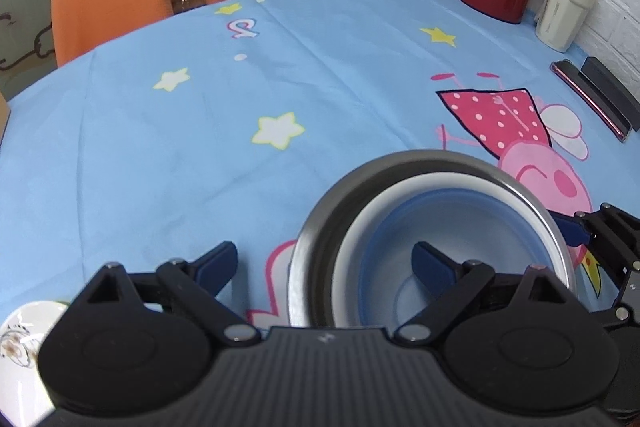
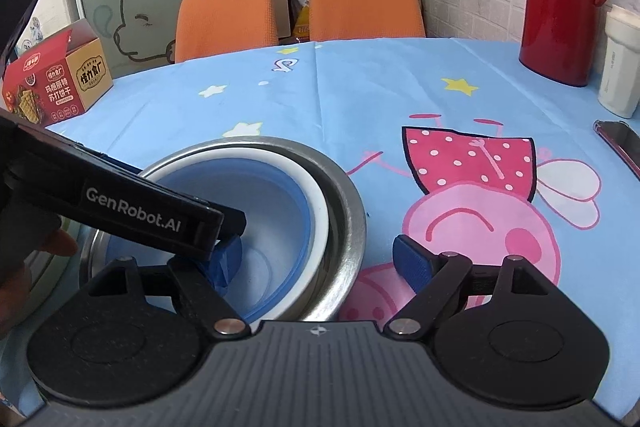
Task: Organize plates and bowls
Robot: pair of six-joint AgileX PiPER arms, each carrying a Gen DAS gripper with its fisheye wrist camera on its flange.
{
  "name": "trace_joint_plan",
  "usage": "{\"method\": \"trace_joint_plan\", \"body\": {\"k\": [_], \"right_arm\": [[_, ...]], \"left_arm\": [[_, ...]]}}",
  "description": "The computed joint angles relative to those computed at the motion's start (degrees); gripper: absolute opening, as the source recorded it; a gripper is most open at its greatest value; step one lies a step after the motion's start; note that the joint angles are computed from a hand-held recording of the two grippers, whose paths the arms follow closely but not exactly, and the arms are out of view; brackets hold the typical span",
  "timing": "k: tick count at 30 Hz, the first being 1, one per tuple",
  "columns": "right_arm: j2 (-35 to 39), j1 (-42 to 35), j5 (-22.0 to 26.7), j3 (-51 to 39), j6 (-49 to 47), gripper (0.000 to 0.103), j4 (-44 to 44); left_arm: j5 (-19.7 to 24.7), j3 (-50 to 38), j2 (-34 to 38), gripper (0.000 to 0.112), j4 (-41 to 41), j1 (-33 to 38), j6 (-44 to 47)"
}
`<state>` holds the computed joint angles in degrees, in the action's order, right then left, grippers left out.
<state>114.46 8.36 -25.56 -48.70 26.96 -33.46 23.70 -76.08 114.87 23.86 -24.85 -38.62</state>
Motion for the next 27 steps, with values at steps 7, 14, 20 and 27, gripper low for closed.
{"method": "trace_joint_plan", "body": {"k": [7,14,20,27], "right_arm": [[-2.2,-0.9,0.6,1.2,9.9,0.069,-7.2],[-1.7,-1.7,-4.6,2.5,11.1,0.064,-11.4],[-5.4,1.8,0.0,3.2,7.2,0.065,-4.6],[-13.4,5.3,3.2,3.9,4.2,0.068,-1.5]], "left_arm": [[0.8,-0.4,-0.1,0.083,-7.2,0.8,5.1],[0.5,-0.8,-0.6,0.057,-11.9,0.3,8.9],[1.3,-1.3,-2.5,0.056,-13.7,0.5,8.8],[2.1,3.3,-12.4,0.059,-10.0,1.6,5.9]]}}
